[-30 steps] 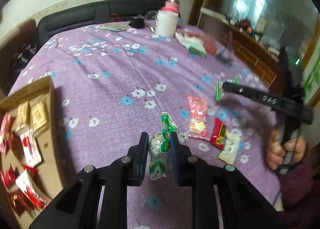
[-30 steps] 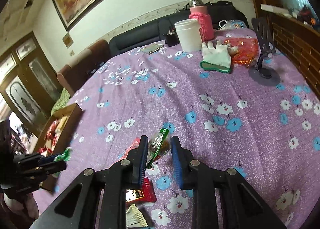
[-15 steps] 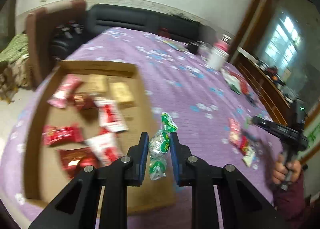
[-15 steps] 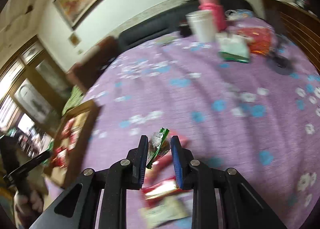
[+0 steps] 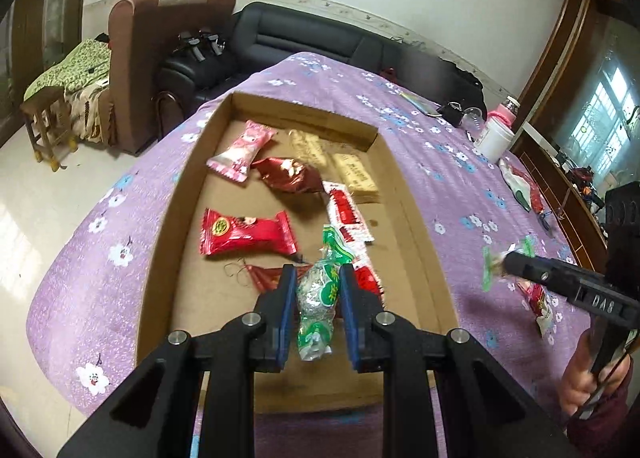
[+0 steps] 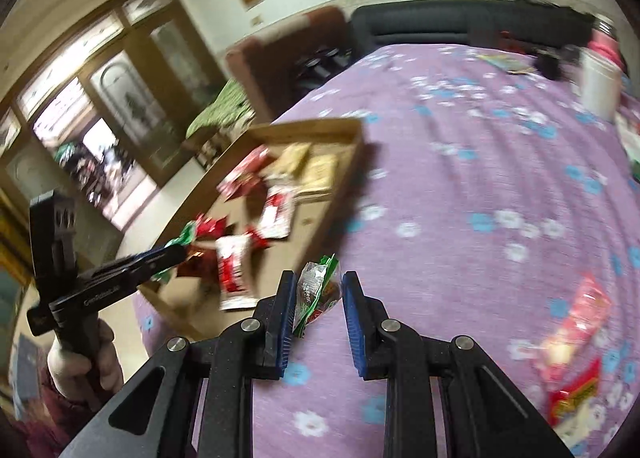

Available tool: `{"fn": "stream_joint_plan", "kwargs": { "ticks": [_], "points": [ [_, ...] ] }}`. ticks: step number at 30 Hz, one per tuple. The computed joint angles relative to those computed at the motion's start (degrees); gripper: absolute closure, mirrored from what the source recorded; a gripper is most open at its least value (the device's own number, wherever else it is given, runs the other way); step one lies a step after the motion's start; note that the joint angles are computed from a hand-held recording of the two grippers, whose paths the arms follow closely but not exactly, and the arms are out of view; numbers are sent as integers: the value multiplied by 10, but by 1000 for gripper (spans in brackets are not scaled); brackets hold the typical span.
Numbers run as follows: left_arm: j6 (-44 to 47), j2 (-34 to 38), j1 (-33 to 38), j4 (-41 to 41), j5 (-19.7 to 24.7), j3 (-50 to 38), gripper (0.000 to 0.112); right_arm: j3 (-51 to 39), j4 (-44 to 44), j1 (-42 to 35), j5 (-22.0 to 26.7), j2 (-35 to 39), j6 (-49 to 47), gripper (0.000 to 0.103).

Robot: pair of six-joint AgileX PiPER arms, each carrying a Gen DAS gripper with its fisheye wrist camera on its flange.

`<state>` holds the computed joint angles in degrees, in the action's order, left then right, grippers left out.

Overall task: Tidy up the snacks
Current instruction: 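Drop the green candy into the box while the right drops a small green-clear pack, then move both open grippers back toward the pink wafer pack and red bar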

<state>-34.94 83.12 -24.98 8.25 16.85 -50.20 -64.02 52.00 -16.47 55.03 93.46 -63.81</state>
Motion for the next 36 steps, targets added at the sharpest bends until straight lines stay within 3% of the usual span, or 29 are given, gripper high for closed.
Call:
{"fn": "stream_joint_plan", "kwargs": {
  "ticks": [11, 17, 20, 22, 24, 31, 36],
  "points": [
    [-22, 8, -1, 21, -11, 12, 90, 13, -72, 162, -141, -3, 72, 77],
    [-58, 11, -14, 62, -5, 10, 75, 31, -123, 213, -210, -3, 109, 77],
    [-81, 10, -16, 80, -12, 14, 52, 44, -154, 232, -239, -13, 130, 77],
    [-98, 9, -16, 92, -14, 15, 45, 57, -162, 240, -259, -25, 130, 71],
    [-89, 7, -14, 81, -13, 15, 45, 63, -145, 238, -266, -32, 114, 53],
    [-133, -16, -23, 116, -11, 23, 35, 74, -95, 214, -255, -54, 83, 43],
    [-141, -22, -31, 116, 1, 17, 33, 95, -44, 173, -250, -86, 53, 26]
  ]
}}
